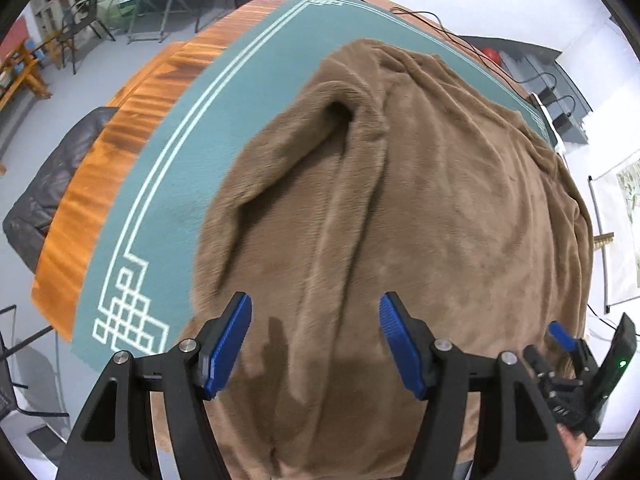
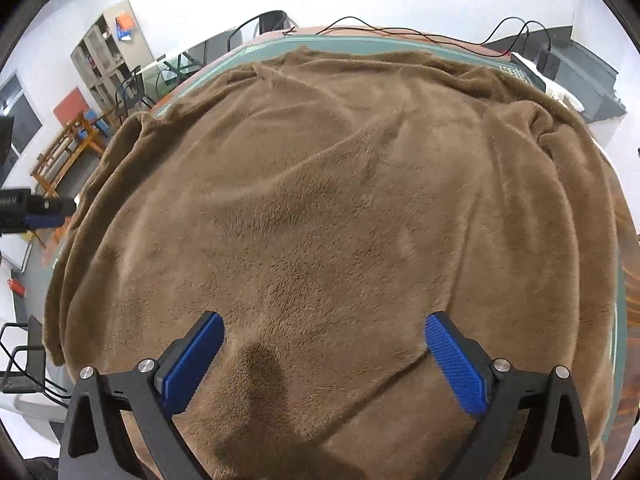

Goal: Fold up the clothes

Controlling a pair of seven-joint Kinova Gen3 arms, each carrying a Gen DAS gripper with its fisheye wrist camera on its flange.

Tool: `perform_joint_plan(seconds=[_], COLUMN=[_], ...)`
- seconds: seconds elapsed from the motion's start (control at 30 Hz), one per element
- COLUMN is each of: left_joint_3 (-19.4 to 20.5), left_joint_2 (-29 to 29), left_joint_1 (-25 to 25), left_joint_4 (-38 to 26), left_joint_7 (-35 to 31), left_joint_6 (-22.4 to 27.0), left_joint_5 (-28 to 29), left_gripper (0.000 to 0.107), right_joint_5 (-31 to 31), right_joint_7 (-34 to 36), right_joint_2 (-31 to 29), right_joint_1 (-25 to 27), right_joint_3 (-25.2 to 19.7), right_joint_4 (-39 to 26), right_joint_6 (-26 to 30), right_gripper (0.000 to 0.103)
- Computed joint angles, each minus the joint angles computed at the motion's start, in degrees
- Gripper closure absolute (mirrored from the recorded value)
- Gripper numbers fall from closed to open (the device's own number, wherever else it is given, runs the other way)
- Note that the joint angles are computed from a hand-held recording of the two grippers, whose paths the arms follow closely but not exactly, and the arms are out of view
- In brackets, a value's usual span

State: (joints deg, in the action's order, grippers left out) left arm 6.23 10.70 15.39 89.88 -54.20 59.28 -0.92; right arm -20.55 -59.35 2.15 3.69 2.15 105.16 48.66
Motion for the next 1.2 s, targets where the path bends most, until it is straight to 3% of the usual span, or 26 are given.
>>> perform_joint_plan(seconds=[0.13, 0.37, 0.6, 0.7, 0.77, 0.83, 0.9, 1.0, 1.07, 1.2], left_joint_3=[-1.0, -2.8, -1.1, -1.9, 0.1, 2.8, 2.3, -2.9, -7.3, -17.2], left_joint_2=[-0.1, 3.4, 7.5, 8.0, 7.9, 7.9, 8.3, 8.9, 9.6, 10.0], left_joint_1=[-0.7, 0.8, -6.9, -5.7, -6.9, -8.3, -5.7, 2.3, 7.6, 18.2], left_joint_4=[1.7, -0.4, -0.6, -0.4, -0.3, -0.3, -1.1, -3.9, -6.4, -8.6], left_joint_7=[2.3, 6.7, -4.0, -5.7, -6.3, -6.0, -3.5, -0.9, -1.5, 0.1], left_joint_6=[-1.6, -0.1, -5.5, -7.3, -7.8, -8.2, -7.3, -3.2, 0.7, 3.7], left_joint_5=[-0.8, -9.6, 1.2, 1.1, 0.8, -0.4, -4.2, -11.1, -15.8, -25.1], left_gripper=[0.037, 0.037, 0.037, 0.037, 0.047, 0.068, 0.083, 0.097, 0.097, 0.097], right_joint_5=[2.4, 3.6, 4.9, 4.4, 4.7, 4.8, 5.0, 5.1, 5.4, 4.9], right_joint_7=[-1.2, -0.1, -0.2, 0.3, 0.0, -0.4, -0.7, -0.7, -1.5, -0.7], right_joint_2=[1.2, 2.5, 1.6, 1.5, 1.4, 1.3, 1.3, 1.2, 0.6, 1.2], right_joint_1=[-0.6, 0.0, -1.1, -1.1, -1.3, -1.5, -1.6, -1.7, -2.1, -1.9], right_joint_3=[-0.3, -0.8, -1.2, -1.2, -1.2, -1.3, -1.3, -1.3, -1.6, -1.3], right_joint_4=[-0.3, 0.7, 3.0, 3.4, 3.8, 4.1, 4.3, 4.7, 5.5, 4.8], right_joint_6=[0.4, -0.9, -4.7, -5.3, -5.9, -6.5, -7.1, -7.7, -8.1, -7.9], right_gripper=[0.001, 0.001, 0.0, 0.0, 0.0, 0.0, 0.0, 0.0, 0.0, 0.0])
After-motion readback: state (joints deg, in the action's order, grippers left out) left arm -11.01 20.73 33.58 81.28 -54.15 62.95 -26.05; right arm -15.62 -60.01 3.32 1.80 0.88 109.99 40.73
